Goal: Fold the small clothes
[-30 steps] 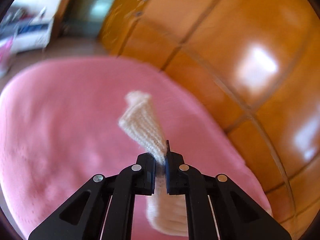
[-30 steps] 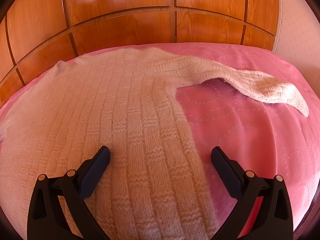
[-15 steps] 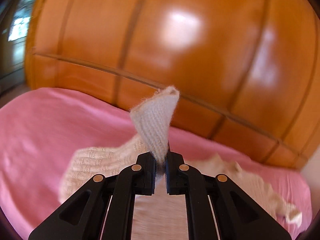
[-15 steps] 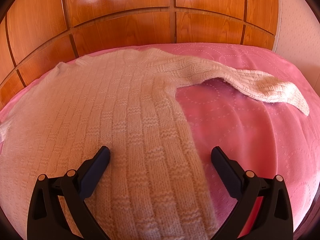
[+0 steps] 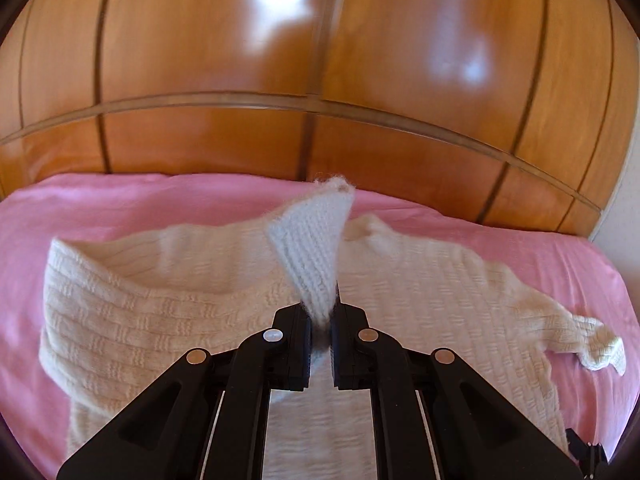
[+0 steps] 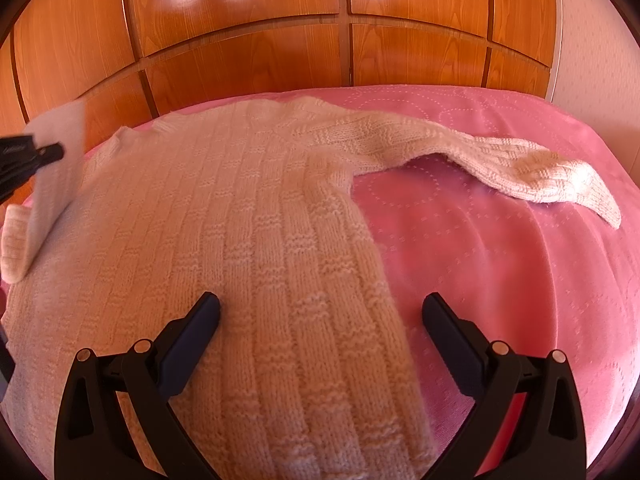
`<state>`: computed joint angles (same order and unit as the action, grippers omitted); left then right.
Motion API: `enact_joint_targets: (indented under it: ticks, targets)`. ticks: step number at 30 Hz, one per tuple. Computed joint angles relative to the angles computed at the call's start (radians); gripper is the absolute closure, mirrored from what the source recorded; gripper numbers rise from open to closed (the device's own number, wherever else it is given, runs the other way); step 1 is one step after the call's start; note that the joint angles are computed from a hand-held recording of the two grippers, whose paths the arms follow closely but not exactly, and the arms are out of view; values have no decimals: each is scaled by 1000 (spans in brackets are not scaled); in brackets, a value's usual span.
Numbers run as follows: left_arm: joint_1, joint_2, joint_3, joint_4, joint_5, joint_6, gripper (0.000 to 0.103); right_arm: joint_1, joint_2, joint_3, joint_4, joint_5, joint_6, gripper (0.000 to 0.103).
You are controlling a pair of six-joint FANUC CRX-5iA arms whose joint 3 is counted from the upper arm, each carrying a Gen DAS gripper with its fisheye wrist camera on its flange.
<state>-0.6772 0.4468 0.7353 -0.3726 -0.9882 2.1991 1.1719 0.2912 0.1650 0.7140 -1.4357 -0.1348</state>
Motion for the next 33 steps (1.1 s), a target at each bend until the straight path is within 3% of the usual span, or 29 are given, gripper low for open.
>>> enact_joint_targets:
  ticks: [3, 5, 6, 7, 9, 12, 14, 18, 21, 23, 25, 27, 29, 31, 33]
  targets:
    - [-16, 45, 61, 7, -5, -30, 97, -1, 1, 0, 0, 1, -1, 2]
    - [-4, 56, 55, 72, 20, -81, 97, -1, 1, 0, 0, 2, -1, 2]
    - [-2, 51, 35, 90, 33, -93, 86, -1, 1, 0, 0, 3, -2, 2]
    - [-6, 40, 12, 94, 37, -94, 59, -1, 2, 0, 0, 3, -2, 2]
    - [-2, -2, -56, 83, 51, -76, 25, -1, 2, 0, 0, 4, -3, 2]
    - [16, -122, -236, 49, 138, 22, 24, -1, 0, -2, 1, 4, -3, 2]
    - [26, -189, -317, -2, 134, 116, 23, -1, 0, -2, 0, 4, -3, 2]
    - [26, -295, -425, -165, 34, 354, 23, -1, 3, 2, 0, -2, 1, 2]
    - [32, -325, -439, -236, -108, 466, 23, -3, 5, 22, -6, -5, 7, 2]
    - [51, -356, -479, -238, -134, 535, 23, -6, -18, -2, 27, 66, -2, 3]
    - [102, -395, -554, -162, -84, 585, 23, -27, -32, -7, 43, 176, 2, 3]
    - [161, -444, -650, -74, 35, 604, 23, -65, -46, -17, 19, 319, 7, 11]
    - [153, -446, -649, -94, 38, 613, 23, -111, -37, -4, -40, 432, 20, 28]
    - [157, -438, -645, -82, 43, 584, 18, -153, -6, 32, -100, 497, 52, 35]
    - [160, -427, -636, -72, 37, 558, 15, -194, 34, 70, -150, 561, 78, 36]
